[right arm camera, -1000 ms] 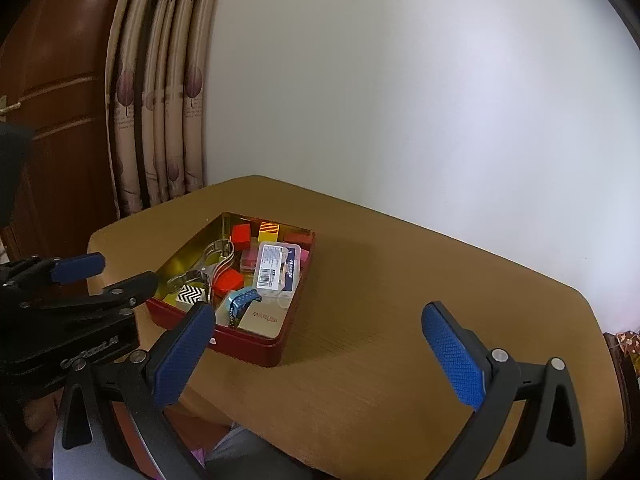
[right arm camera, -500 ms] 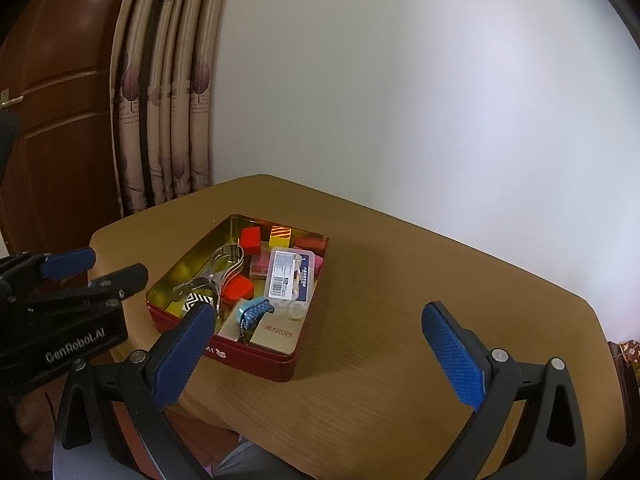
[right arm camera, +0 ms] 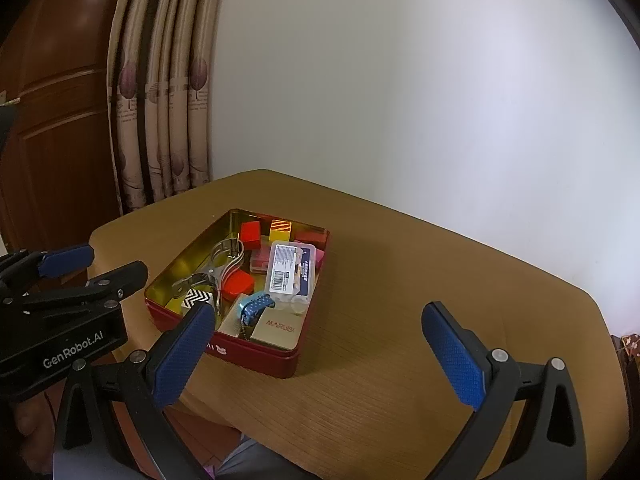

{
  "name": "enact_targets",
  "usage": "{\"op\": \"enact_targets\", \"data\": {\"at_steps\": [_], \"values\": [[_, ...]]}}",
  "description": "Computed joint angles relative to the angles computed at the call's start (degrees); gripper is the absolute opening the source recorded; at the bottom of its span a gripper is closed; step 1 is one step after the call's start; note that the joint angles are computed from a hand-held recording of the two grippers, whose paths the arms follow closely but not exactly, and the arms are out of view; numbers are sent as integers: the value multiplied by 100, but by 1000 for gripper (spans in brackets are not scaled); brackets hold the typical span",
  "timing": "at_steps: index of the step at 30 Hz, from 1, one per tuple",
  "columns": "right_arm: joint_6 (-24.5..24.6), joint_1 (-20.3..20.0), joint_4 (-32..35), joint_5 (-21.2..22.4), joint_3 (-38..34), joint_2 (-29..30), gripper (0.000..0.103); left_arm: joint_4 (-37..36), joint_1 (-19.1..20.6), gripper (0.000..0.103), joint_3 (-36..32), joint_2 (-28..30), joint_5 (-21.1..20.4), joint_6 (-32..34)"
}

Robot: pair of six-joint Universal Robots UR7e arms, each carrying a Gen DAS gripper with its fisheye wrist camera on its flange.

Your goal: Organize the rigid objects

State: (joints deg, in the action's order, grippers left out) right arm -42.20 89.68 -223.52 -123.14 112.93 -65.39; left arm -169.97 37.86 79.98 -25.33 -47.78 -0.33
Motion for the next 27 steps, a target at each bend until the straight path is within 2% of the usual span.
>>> {"op": "enact_targets", "data": {"at_steps": [6, 13, 24, 27], "values": [[-74, -45, -39, -36, -71, 74, 103, -71, -3, 63, 2, 20, 18, 16], [141, -157, 288, -2, -203, 100, 103, -170, -24, 63, 34, 41, 49, 145], [-40, -116, 174, -47, -296, 245, 102, -122, -25, 64, 25, 30, 38, 158], [-80, -89, 140, -62, -298, 262, 102, -78, -24, 70, 8, 37, 47, 184]]}}
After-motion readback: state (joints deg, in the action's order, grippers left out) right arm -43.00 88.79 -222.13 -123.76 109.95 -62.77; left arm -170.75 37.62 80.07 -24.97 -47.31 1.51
